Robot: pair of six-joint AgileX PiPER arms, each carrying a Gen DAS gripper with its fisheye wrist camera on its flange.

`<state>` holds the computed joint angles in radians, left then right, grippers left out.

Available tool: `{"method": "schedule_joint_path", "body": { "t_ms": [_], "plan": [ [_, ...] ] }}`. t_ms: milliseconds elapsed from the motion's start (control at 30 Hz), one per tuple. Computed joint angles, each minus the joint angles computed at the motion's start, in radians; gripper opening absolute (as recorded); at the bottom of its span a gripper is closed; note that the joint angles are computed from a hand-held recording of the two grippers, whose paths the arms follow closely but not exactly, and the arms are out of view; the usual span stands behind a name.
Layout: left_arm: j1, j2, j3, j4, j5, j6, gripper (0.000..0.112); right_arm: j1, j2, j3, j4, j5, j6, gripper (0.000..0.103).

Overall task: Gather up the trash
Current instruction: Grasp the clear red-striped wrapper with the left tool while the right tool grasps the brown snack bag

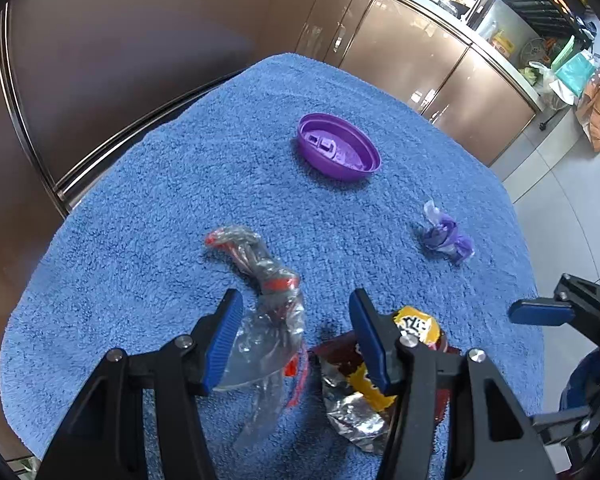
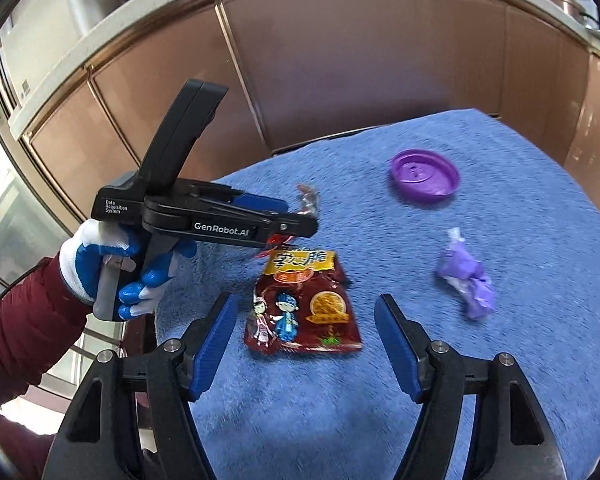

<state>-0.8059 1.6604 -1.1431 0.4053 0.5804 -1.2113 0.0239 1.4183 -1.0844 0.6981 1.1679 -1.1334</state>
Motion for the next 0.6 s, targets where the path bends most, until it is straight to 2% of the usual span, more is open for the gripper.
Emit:
{"method": "schedule_joint_path", "body": {
  "t_ms": [233,600],
  "plan": [
    [0.016,0.011,0.025,-0.021,-0.047,0.016,0.046,0.114,0.055,-0.008,-0.039,-0.073,0.045,0.074],
    [0.004,-0.005,0.062,0.015,-0.068,-0.026,0.038,0.211,0.144,-0.017,-0.082,-0.172,0.096,0.077]
  ]
}}
